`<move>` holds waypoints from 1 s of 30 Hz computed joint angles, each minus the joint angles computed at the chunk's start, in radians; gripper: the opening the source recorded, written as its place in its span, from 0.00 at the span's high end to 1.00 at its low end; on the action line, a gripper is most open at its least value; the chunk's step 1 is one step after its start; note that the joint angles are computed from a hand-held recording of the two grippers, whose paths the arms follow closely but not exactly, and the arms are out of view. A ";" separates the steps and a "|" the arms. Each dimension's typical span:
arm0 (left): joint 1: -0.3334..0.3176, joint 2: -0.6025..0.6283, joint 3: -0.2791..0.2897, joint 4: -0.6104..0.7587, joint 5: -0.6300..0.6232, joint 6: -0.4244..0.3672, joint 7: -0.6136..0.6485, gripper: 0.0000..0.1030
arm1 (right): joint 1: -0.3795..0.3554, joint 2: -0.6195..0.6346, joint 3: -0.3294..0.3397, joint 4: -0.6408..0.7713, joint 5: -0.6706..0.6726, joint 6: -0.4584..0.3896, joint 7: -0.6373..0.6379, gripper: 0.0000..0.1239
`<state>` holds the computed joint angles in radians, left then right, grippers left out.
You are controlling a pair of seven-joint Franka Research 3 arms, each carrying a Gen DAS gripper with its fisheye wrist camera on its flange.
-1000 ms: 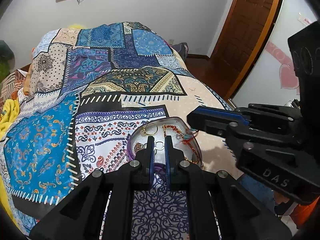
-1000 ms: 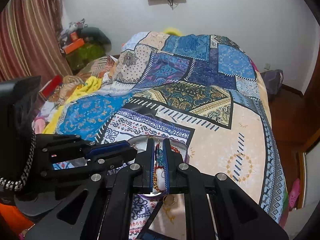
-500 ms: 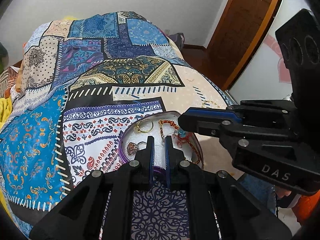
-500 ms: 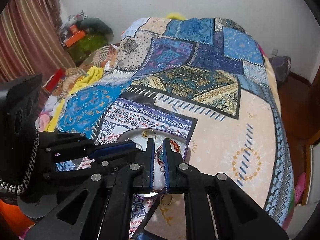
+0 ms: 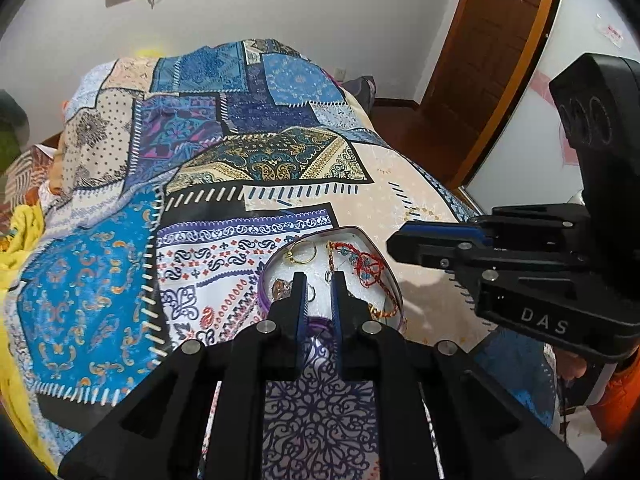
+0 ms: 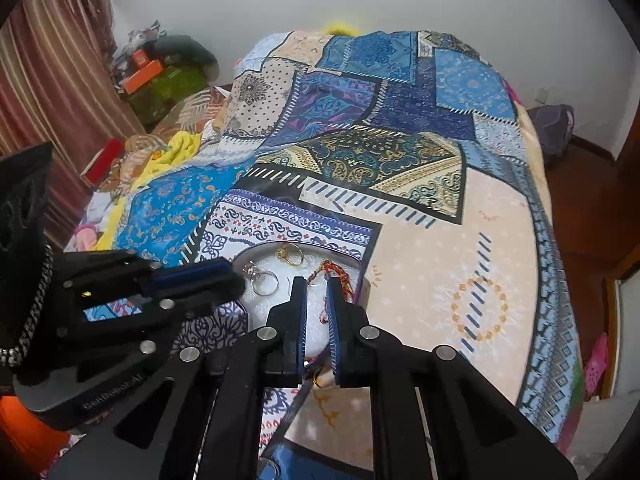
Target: Organize jewelry
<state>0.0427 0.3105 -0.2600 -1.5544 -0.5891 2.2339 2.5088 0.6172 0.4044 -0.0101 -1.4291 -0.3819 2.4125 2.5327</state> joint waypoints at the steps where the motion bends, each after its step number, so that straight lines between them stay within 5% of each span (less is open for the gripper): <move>1: 0.002 -0.009 0.000 -0.010 -0.002 0.008 0.006 0.82 | 0.007 -0.004 -0.004 0.000 -0.012 -0.011 0.008 0.87; 5: 0.011 -0.056 0.004 -0.062 -0.038 0.035 0.044 0.66 | 0.030 -0.031 -0.016 -0.024 -0.077 -0.032 0.068 0.63; 14: 0.002 -0.098 0.037 -0.112 -0.048 0.061 0.059 0.64 | 0.031 -0.065 0.020 -0.078 -0.148 -0.077 0.094 0.63; 30: 0.012 -0.074 0.047 -0.142 0.019 0.066 0.040 0.64 | 0.002 -0.008 0.039 -0.095 0.006 -0.068 -0.034 0.63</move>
